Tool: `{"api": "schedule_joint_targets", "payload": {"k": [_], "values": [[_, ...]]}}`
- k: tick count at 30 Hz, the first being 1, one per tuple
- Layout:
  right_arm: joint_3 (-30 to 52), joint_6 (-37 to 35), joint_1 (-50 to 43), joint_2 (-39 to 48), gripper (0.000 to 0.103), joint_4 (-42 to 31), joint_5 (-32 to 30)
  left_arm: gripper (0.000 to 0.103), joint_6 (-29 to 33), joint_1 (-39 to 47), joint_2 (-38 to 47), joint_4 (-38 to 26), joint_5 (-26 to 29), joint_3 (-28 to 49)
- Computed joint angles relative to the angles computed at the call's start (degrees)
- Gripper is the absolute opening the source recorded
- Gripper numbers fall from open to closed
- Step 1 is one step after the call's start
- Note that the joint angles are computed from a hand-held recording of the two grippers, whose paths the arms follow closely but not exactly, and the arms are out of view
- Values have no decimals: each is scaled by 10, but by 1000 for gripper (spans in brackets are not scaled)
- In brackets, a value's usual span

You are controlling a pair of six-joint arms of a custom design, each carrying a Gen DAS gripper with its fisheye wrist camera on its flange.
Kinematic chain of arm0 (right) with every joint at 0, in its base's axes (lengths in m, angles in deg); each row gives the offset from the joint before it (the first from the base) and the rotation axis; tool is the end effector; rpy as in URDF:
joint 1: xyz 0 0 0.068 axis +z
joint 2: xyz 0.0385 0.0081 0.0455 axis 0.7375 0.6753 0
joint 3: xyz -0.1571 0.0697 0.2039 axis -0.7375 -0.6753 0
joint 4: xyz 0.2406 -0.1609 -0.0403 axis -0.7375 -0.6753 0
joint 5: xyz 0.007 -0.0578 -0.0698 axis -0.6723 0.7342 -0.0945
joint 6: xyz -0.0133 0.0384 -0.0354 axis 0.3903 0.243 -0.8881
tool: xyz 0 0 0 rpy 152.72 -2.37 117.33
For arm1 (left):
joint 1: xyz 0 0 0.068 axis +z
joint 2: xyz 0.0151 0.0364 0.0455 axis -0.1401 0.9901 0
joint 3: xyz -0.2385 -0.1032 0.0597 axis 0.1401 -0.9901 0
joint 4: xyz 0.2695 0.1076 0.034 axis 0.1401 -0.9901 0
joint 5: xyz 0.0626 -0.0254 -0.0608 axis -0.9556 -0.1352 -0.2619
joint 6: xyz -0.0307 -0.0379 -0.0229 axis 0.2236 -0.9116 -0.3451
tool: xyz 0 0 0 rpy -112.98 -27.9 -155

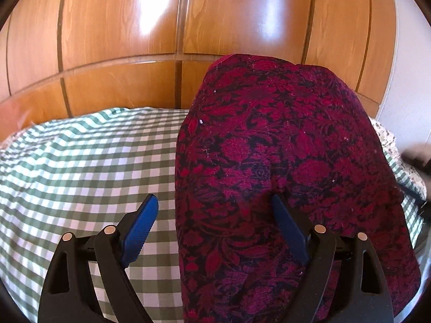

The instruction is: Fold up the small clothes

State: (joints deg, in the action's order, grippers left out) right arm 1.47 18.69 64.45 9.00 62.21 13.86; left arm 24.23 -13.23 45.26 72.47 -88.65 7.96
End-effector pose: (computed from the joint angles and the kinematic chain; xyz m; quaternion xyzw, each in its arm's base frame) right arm 0.2502 0.0846 0.2086 0.0843 0.8577 0.3085 0.4025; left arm 0.2139 -0.0073 0.1212 -0.2011 0.8718 0.0517 0.4436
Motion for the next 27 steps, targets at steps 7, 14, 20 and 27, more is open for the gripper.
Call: {"api": "schedule_joint_targets", "payload": {"k": [7,14,20,27], "values": [[111,-85,126,97,45,-26,102,84,-36,-69,19,-15,-90,15],[138,-128,126,258,37,44,178,87,-33,-35,-11,-24,-24,3],[101,-135,125,259,38,112,177,89,-29,35,-84,-87,93,25],[89,-123,126,255,39,138,169,62,19,18,29,-76,75,158]]}}
